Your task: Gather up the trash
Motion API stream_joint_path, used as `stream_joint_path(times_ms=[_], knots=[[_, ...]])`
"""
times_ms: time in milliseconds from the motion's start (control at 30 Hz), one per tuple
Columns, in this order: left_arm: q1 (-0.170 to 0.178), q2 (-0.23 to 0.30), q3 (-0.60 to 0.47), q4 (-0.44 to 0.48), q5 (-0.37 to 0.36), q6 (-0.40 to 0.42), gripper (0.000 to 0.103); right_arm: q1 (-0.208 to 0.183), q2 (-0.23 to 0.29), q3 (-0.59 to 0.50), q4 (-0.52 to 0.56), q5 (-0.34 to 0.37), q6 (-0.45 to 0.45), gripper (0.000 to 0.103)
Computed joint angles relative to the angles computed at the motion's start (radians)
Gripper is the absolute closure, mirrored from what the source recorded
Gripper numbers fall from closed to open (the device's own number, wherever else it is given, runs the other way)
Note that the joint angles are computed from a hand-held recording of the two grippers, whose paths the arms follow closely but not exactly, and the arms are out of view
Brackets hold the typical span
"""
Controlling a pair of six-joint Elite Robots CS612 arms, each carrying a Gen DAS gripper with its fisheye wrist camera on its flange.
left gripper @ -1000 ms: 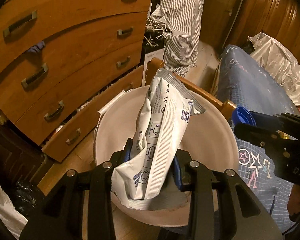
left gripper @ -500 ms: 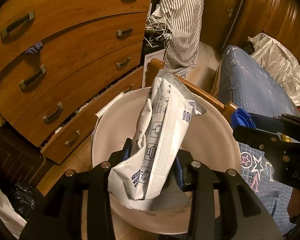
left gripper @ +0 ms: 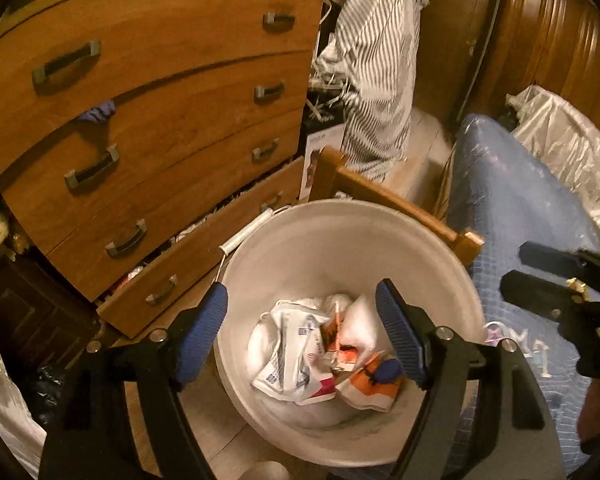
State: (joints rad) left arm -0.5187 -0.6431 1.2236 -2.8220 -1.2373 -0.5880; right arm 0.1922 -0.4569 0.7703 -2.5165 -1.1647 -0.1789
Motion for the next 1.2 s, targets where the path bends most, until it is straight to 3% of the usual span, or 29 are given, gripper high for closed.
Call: stream_joint_path(times_ms=[133, 200, 367, 600, 933, 1200], knots=[[-0.027, -0.048, 0.099, -0.153, 0.055, 0.003, 0.017, -0.012, -0.073, 0.156, -0.187, 0.044, 0.022, 0.033], [-0.047, -0.073, 0.152, -0.232, 0.102, 0.006, 0.006, -0.018, -0.109, 0.236, -0.282, 0.062, 0.026, 0.029], [-0.098, -0.12, 0.256, -0.378, 0.244, 0.015, 0.006, -0.033, -0.193, 0.429, -0.511, 0.085, 0.03, 0.023], [-0.146, -0.138, 0.325, -0.503, 0.343, 0.047, 0.006, -0.063, -0.273, 0.643, -0.773, 0.084, 0.054, 0.02], [-0.195, -0.158, 0.382, -0.574, 0.359, 0.11, 0.006, -0.095, -0.326, 0.774, -0.906, 0.082, 0.113, 0.017], [-0.208, -0.164, 0.393, -0.582, 0.365, 0.108, 0.006, -0.089, -0.331, 0.766, -0.892, 0.075, 0.118, 0.015]])
